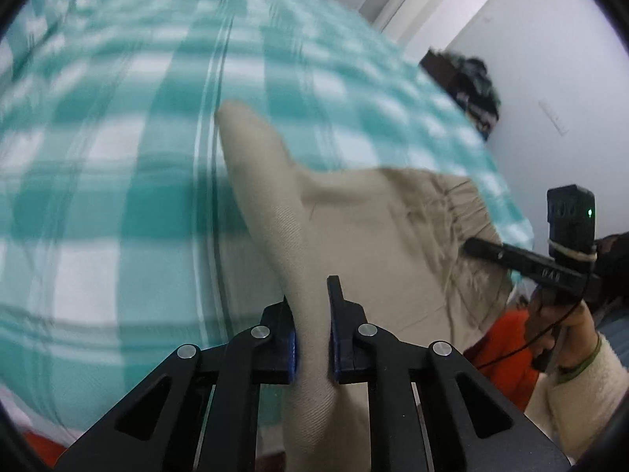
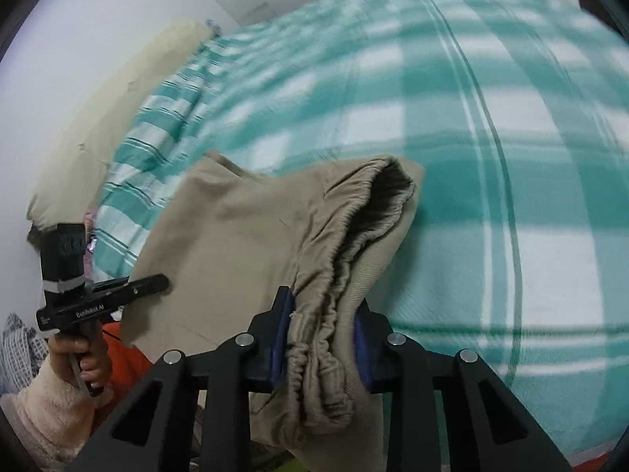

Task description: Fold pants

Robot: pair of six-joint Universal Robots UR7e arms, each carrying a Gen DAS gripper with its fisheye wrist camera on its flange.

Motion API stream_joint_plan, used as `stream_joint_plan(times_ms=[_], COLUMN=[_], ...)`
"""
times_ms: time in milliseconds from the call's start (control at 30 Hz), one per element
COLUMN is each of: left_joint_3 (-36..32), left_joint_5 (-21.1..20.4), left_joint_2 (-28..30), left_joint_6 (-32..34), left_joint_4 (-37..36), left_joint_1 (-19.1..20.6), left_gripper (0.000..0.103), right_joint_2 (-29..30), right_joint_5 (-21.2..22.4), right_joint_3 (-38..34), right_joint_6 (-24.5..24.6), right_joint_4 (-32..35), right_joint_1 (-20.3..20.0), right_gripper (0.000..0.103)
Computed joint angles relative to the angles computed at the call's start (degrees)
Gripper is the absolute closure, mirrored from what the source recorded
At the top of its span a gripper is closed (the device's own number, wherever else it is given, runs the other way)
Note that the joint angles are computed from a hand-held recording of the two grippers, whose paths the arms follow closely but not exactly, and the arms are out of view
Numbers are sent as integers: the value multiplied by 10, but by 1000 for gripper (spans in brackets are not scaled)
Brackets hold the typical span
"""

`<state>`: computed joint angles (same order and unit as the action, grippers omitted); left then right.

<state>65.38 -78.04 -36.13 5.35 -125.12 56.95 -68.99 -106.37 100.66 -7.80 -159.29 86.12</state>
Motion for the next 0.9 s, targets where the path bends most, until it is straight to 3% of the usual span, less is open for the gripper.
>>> stream_joint_plan(times_ms=[167, 233, 300, 333, 367, 433, 500, 567, 700, 900], left_joint_3=[-154, -242, -287, -297, -293, -246, -165, -86, 31, 106], left_joint_5=[13, 60, 148, 202, 242, 268, 273, 276, 253, 231], left_joint_2=[70, 124, 165, 183, 193, 178, 141, 105, 38, -20], left_joint_6=[24, 40, 88, 122, 157, 194, 201, 199, 130, 51], left_joint_4=[5, -3, -48, -85, -132, -191, -233, -273, -305, -330], left_joint_1=[-6, -16, -30, -37, -43, -45, -47, -50, -64, -77], left_gripper=[92, 85, 52, 24, 15, 14, 7, 6, 6, 2], right_joint_2=[39, 66, 103, 120, 145, 176, 178, 160, 128, 87], right_joint_5=[-9, -1, 4, -5, -30, -125, -202, -238, -291, -276], right_joint_3=[-90, -151, -227, -260, -304, -353, -347, -305, -214, -90], right_joint_6=[-42, -53, -58, -62, -65, -83, -109, -141, -190, -180], right_joint_4=[-13, -8, 7, 20, 37, 35, -5, -49, -121, -202], right_joint_1=[33, 36, 37, 38, 42, 51, 60, 65, 76, 104], right_gripper=[74, 74, 72, 67, 60, 31, 22, 8, 6, 1])
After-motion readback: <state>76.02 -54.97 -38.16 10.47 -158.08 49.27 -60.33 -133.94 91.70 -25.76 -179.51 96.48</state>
